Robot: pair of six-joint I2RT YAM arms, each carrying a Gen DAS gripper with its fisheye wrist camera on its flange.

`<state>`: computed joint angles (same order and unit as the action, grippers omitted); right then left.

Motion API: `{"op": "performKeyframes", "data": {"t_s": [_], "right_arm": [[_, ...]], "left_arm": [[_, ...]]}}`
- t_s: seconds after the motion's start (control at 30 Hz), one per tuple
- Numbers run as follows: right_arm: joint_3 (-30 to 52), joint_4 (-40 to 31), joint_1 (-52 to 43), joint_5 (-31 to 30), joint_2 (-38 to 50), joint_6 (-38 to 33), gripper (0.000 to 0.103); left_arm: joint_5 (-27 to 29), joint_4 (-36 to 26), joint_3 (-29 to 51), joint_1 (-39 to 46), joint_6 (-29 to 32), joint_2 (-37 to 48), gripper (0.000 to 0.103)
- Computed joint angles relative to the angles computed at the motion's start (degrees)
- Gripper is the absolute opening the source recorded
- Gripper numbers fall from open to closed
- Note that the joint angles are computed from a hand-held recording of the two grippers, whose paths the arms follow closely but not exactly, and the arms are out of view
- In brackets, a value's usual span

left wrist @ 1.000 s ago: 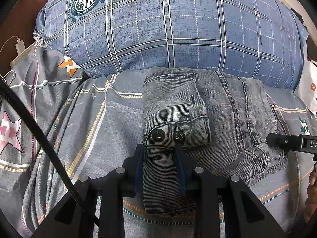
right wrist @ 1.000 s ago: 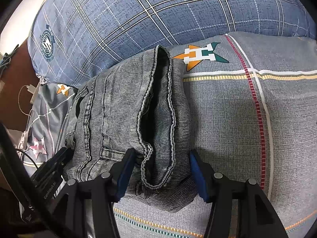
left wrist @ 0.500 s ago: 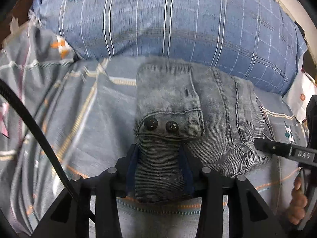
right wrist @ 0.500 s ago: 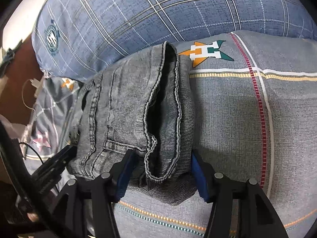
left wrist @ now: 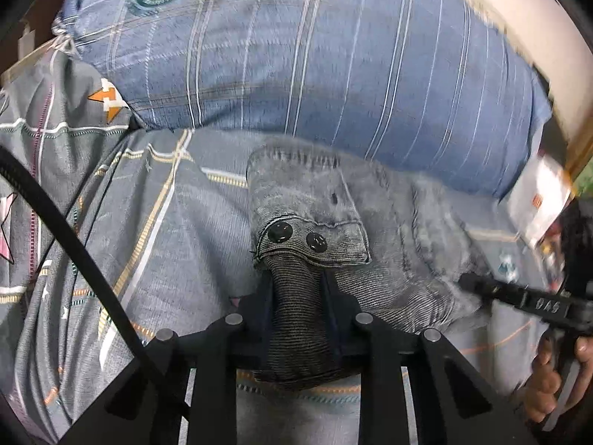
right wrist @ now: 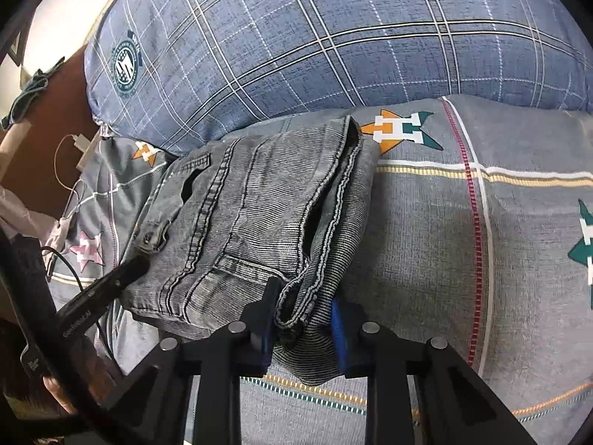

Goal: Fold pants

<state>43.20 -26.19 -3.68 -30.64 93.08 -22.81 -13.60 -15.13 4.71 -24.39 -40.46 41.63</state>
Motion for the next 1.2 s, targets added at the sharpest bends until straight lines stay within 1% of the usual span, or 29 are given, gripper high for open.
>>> {"op": "performKeyframes", "data": {"t_s": [0.07,0.1,0.13,0.23,0.33,0.4,0.43,0.5,0.53,0.83,0.9,1.0,1.03,1.1,1.2], "right_arm": [[0.3,1.9,1.7,3.1,2.7,0.8,0.027],[0.5,2.9,2.6,4.7,4.1,1.6,0.027],[0.6,3.3,3.0,5.5,4.5,2.0,0.028],[-1.5,5.6,5.7,9.5,0.0,2.2,0.03],[-3.3,7.7,7.5,12.5,-1.8,2.7,0.031],[-3.9,8.2,7.9,13.3,-2.5,2.7,0.031],[-4.0,8.2,7.9,13.4,-2.7,2.6,0.031],[-4.1,8.2,7.9,13.6,-2.9,2.7,0.031],[-4.4,8.2,8.1,13.7,-3.3,3.0,0.031],[-4.9,9.2,9.3,15.3,-3.8,3.6,0.031],[-4.8,9.0,9.1,15.2,-3.7,3.5,0.031],[-4.6,9.0,8.9,15.2,-3.3,3.5,0.031],[-4.5,8.8,8.8,15.0,-3.2,3.6,0.031],[-4.1,8.6,8.6,14.8,-2.7,3.7,0.033],[-3.8,8.5,8.6,14.8,-2.1,4.0,0.035]], "left_arm": [[2.3,9.1,0.2,2.5,1.8,12.5,0.026],[3.0,11.8,0.2,3.1,1.7,15.9,0.028],[2.5,12.4,0.4,2.9,1.8,16.7,0.028],[-1.0,11.2,1.5,-0.4,0.6,17.3,0.028],[-2.5,11.7,1.7,-1.8,-0.3,18.8,0.028],[-3.2,11.3,1.9,-2.6,-0.9,18.9,0.028],[-3.8,10.6,2.1,-3.6,-1.9,18.6,0.029],[-3.4,10.4,2.1,-3.1,-1.5,18.4,0.029],[-2.7,11.2,1.8,-1.6,-0.2,18.5,0.029],[-3.8,10.6,2.3,-2.4,-0.4,19.0,0.03],[-4.8,10.6,2.5,-3.1,-0.7,19.5,0.031],[-8.5,10.2,3.5,-5.8,-2.5,21.7,0.041],[-9.9,10.0,3.8,-6.9,-3.1,22.5,0.042],[-11.0,9.5,4.2,-7.9,-3.6,23.1,0.042],[-11.4,9.7,4.3,-8.2,-3.9,23.6,0.043]]}}
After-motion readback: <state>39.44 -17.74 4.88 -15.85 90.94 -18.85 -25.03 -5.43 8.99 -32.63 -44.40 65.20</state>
